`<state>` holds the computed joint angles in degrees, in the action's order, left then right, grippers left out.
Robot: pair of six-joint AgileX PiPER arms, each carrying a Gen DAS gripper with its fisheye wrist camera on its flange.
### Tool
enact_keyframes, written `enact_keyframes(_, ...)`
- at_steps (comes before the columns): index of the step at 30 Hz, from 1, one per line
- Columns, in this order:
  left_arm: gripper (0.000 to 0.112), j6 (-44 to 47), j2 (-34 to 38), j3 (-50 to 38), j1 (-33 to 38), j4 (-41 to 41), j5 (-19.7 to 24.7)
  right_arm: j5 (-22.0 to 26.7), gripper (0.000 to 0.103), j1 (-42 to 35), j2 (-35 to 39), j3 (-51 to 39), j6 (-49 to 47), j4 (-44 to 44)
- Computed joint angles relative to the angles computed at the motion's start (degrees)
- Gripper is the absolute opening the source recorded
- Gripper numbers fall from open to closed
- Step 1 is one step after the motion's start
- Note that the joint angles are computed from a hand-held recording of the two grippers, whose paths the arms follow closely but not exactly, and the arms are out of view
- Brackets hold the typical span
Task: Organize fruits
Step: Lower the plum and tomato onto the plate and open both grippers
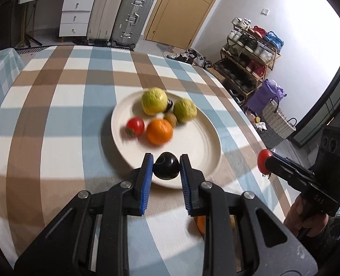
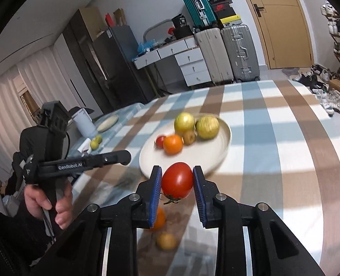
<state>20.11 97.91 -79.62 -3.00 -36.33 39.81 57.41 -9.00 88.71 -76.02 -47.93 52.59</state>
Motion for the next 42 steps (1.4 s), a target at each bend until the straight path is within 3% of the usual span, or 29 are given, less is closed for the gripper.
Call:
enact_keyframes(18,0.021,-9.28,30.17,-45.1,1.86,7.56,15.3,3.02,0.028,7.61,24.13,-30.86,9.07,-2.32)
enact_keyframes(26,0.021,-9.44,35.28,-49.79,1.98,6.6,16.34,3.72,0.028,9.77,28.64,-34.56,11.83,-6.4)
enact_keyframes(42,0.021,-8.94,35.63,-47.97,2.02,6.72,14.72,2.52,0.028,11.93,29.68,-34.55,14.46,-11.56)
